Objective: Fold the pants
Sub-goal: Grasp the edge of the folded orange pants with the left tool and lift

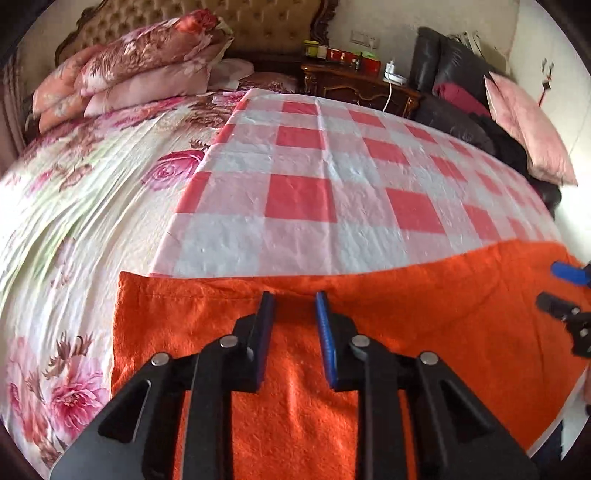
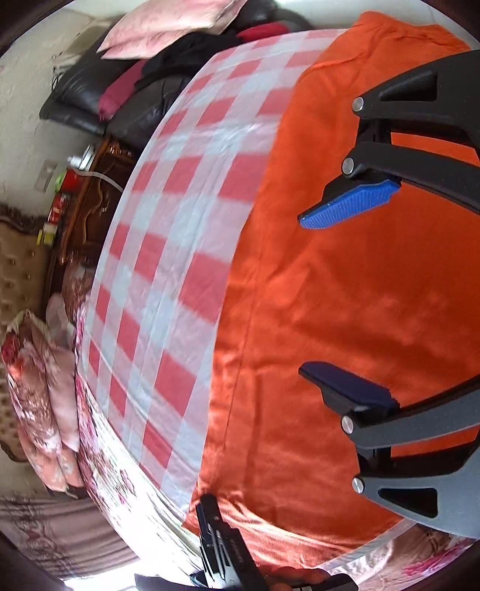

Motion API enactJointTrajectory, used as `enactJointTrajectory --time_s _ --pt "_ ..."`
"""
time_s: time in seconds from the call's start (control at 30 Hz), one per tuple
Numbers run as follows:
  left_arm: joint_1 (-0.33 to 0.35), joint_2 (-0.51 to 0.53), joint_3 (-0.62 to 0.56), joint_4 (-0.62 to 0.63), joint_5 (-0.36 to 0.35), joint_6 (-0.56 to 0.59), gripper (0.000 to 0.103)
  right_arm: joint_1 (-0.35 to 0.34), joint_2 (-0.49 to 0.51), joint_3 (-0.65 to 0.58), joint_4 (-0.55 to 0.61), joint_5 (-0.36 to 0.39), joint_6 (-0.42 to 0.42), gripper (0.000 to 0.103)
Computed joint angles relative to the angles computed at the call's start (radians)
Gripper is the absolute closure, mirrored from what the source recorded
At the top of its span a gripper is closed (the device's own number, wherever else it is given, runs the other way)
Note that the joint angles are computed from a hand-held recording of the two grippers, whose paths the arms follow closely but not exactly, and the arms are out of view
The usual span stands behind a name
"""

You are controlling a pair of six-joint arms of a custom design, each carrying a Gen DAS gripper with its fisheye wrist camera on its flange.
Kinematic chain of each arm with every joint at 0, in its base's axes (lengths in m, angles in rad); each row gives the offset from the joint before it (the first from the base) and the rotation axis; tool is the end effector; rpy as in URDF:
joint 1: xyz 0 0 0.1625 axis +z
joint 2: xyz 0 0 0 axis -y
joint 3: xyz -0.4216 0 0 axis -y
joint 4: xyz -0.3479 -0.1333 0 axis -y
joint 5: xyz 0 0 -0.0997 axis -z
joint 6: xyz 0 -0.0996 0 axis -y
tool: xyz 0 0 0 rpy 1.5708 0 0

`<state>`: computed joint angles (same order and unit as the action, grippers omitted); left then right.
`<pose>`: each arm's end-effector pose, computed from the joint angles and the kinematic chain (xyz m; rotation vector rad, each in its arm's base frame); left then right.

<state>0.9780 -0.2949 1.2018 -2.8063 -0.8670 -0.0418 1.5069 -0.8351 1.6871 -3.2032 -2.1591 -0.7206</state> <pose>-0.2475 -0.7214 -0.0287 0.5313 2.4365 -0.6773 0.0369 -0.6448 0.2245 0.4608 -2.2230 0.5953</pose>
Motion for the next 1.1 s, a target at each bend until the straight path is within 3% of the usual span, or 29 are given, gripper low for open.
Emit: enactJointTrajectory --time_s 0.03,0.1,0.17,0.23,0.4,0.5,0.57,0.77,0.87,0.97,1.07,1.1 --pt "-0.004 -0.011 0.024 -0.049 0.017 -0.009 0.076 0.006 0.015 -0.016 0.008 0.016 -0.013 0.036" --pt "-0.006 -0.059 0.123 -0.206 0.034 -0.034 0.063 0.018 0.052 -0.052 0.018 0.018 -0.043 0.037" --pt "-0.013 -0.125 0.252 -0.314 0.101 -0.110 0.062 0.027 0.106 -0.109 0.015 -0.011 -0.070 0.041" --pt "-0.012 -0.200 0.399 -0.420 0.123 -0.193 0.062 0.031 0.152 -0.156 -0.010 -0.056 -0.101 0.046" --pt "-0.007 -0.368 0.767 -0.627 0.078 -0.429 0.064 0.025 0.184 -0.198 -0.046 -0.069 -0.118 0.043" --pt "-0.009 -0.397 0.852 -0.683 0.010 -0.472 0.064 0.027 0.196 -0.201 -0.085 -0.089 -0.125 0.038" --pt "-0.022 -0.395 0.864 -0.688 -0.004 -0.456 0.064 0.032 0.192 -0.188 -0.104 -0.099 -0.111 0.038" --pt "-0.033 -0.341 0.793 -0.643 -0.029 -0.393 0.070 0.049 0.095 -0.019 -0.109 -0.027 -0.071 0.037" --pt "-0.039 -0.322 0.754 -0.542 0.045 -0.417 0.072 0.058 0.060 0.048 -0.086 -0.008 -0.044 0.037" --pt "-0.035 -0.310 0.735 -0.541 0.038 -0.389 0.072 0.070 0.047 0.091 -0.073 0.005 -0.038 0.037" --pt "-0.048 -0.294 0.700 -0.472 0.096 -0.364 0.073 0.088 0.052 0.118 -0.076 0.011 -0.056 0.036" --pt "-0.051 -0.293 0.690 -0.443 0.115 -0.373 0.083 0.096 0.056 0.126 -0.080 0.012 -0.066 0.036"
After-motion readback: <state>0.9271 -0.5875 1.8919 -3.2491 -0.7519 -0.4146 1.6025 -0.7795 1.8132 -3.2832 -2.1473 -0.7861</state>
